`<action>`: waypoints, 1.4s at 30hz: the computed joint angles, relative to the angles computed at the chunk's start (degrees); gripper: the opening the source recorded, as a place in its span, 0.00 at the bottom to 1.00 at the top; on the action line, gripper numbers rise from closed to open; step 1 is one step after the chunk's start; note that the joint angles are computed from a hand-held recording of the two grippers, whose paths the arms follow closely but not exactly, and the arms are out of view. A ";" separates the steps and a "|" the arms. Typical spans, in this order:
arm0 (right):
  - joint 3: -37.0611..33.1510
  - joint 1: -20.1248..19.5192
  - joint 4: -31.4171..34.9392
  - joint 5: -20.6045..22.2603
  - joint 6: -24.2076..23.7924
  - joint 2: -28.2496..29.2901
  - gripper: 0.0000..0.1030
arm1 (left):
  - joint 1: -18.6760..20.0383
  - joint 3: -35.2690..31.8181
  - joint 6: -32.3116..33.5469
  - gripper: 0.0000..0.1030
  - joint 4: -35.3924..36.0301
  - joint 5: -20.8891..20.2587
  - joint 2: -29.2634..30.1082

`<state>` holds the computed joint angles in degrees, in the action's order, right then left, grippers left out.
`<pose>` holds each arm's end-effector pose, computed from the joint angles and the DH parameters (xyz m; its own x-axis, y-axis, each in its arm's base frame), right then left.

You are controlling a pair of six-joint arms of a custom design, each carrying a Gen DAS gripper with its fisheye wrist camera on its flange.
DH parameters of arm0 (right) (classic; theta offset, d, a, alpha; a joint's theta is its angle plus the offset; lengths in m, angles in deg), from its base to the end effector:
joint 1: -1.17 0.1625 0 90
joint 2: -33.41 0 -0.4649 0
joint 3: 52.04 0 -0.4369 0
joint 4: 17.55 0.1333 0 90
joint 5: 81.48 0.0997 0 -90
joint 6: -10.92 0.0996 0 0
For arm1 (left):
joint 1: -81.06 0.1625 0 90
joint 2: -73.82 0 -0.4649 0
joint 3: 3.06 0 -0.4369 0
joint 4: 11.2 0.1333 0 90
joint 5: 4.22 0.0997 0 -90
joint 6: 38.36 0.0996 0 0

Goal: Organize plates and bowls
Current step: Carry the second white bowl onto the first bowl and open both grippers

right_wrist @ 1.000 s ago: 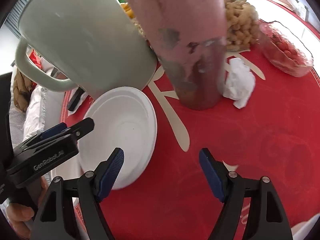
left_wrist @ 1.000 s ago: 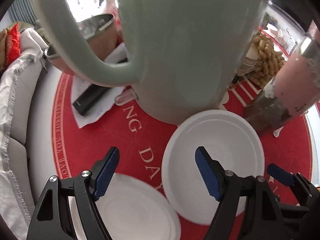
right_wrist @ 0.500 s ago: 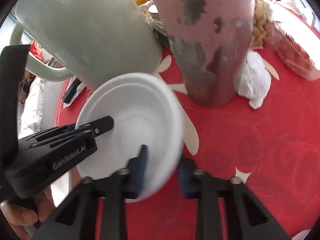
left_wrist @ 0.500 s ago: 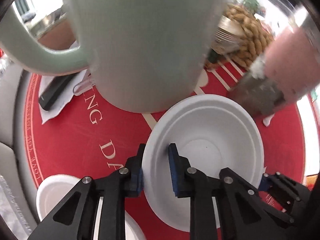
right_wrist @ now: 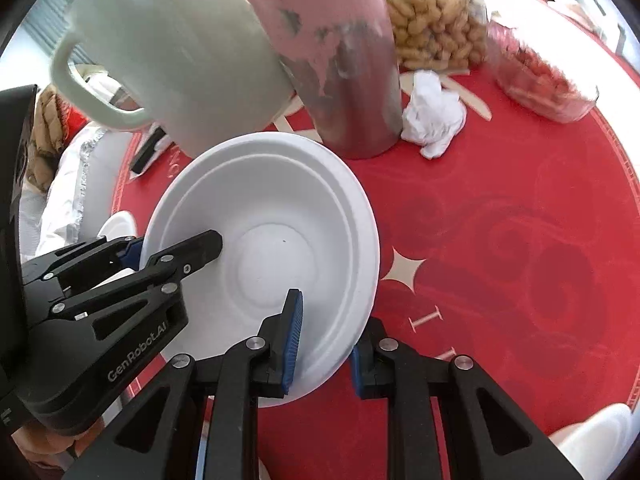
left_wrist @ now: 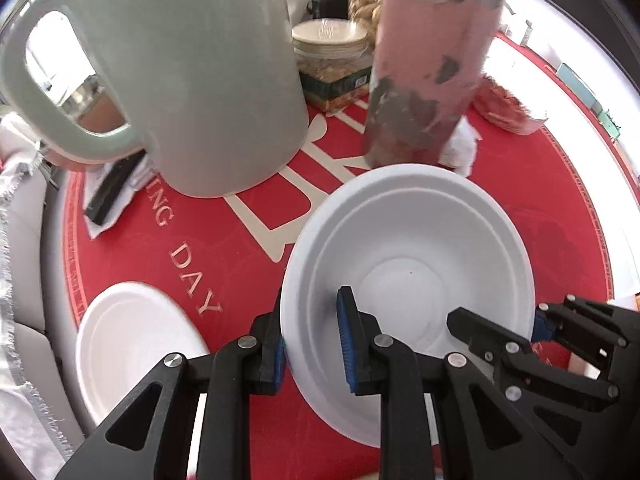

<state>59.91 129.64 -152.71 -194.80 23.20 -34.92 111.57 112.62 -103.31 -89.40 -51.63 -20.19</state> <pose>0.4406 -0.4036 0.2044 -0.8413 -0.3836 0.3810 -0.4533 0.8845 -0.1104 -0.2567 -0.3842 0.3488 -0.6732 -0.0349 -0.7387 0.2570 0.9256 -0.2779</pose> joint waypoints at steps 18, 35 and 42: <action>4.74 6.62 -3.92 5.09 -4.21 -4.66 0.22 | -15.99 0.02 -22.00 0.24 19.56 -3.13 -6.90; 14.00 4.90 -4.74 2.97 -4.63 -21.63 0.24 | -24.79 2.30 -25.56 0.25 7.77 -6.29 0.86; 17.55 0.35 -3.99 1.83 -5.04 -30.83 0.24 | -24.80 2.01 -19.48 0.27 -3.35 -5.09 8.30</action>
